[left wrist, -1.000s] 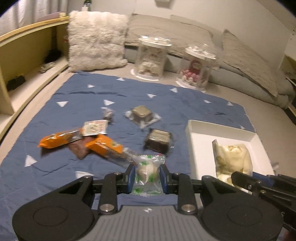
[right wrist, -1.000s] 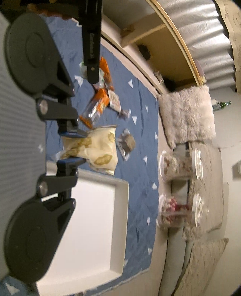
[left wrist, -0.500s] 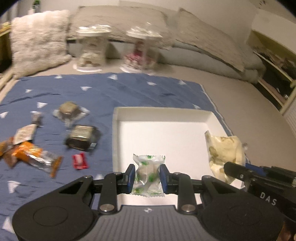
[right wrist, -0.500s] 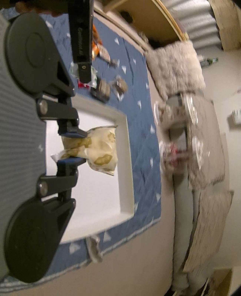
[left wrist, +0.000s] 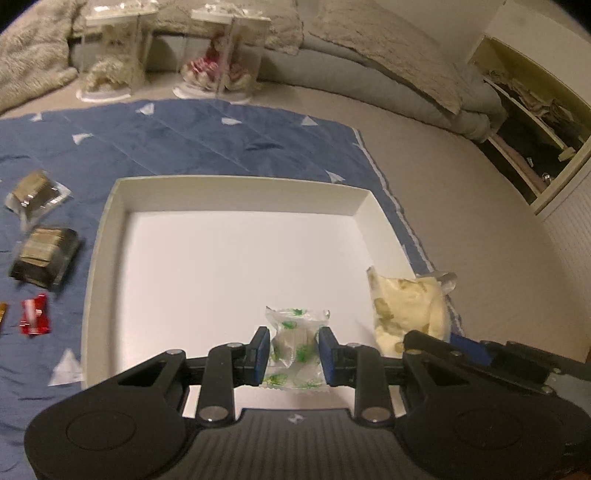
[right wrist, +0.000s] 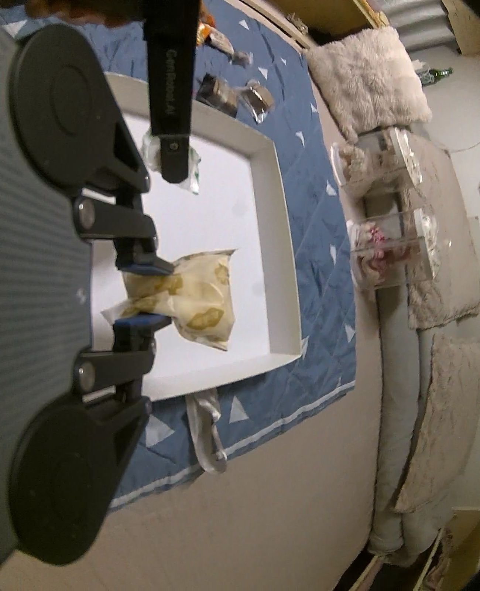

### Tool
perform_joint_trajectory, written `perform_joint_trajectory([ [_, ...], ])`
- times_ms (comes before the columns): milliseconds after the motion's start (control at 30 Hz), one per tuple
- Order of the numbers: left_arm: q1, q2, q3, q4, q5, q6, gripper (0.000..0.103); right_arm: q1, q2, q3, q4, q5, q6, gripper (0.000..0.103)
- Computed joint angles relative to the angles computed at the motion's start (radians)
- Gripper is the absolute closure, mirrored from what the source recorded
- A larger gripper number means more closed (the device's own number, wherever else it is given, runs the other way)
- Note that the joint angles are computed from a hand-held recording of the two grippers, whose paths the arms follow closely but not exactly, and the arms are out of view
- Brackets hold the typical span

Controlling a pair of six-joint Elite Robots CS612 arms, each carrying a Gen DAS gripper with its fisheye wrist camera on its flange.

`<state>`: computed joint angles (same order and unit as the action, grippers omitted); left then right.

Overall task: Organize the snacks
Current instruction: 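Carry both snacks over the white tray and open both tools to drop them, then move both tools back over the remaining snacks on the quilt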

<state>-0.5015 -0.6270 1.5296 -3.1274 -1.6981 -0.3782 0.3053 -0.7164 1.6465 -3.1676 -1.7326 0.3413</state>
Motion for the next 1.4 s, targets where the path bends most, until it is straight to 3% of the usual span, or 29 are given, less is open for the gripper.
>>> perform_joint_trajectory([
  [233,-0.002,0.028,-0.057,0.074,-0.017,0.024,0.072,-0.024,0.02,-0.041,0.064,0.041,-0.001,0.077],
  [433,0.002,0.042,-0.077,0.07,-0.014,0.013,0.068,-0.029,0.031,-0.068,0.113,0.047,-0.018,0.076],
  [533,0.004,0.043,-0.078,0.084,-0.021,0.008,0.035,-0.025,0.029,-0.065,0.105,0.053,-0.007,0.072],
  [567,0.005,0.044,-0.078,0.086,-0.023,0.007,0.024,-0.023,0.028,-0.064,0.109,0.053,-0.005,0.068],
  [633,0.004,0.041,-0.072,0.089,-0.019,0.021,0.021,-0.02,0.027,-0.065,0.128,0.044,-0.014,0.052],
  [733,0.005,0.036,-0.066,0.113,-0.018,0.026,0.017,-0.016,0.021,-0.061,0.148,0.035,-0.03,0.049],
  [833,0.005,0.031,-0.055,0.121,-0.001,0.018,0.006,-0.015,0.013,-0.051,0.164,0.027,-0.023,0.031],
  [967,0.008,0.021,-0.033,0.097,0.012,0.011,0.001,-0.011,0.001,-0.028,0.16,-0.002,-0.015,0.024],
  [1033,0.009,0.014,-0.022,0.083,0.023,0.009,0.0,-0.01,-0.006,-0.015,0.142,-0.01,-0.002,0.016],
  [1100,0.012,0.006,-0.009,0.071,0.033,0.008,0.0,-0.008,-0.007,-0.007,0.119,-0.03,0.011,0.001],
  [1400,0.044,-0.031,0.054,0.009,0.086,-0.001,0.0,0.016,-0.004,-0.016,0.09,-0.107,0.005,0.0],
])
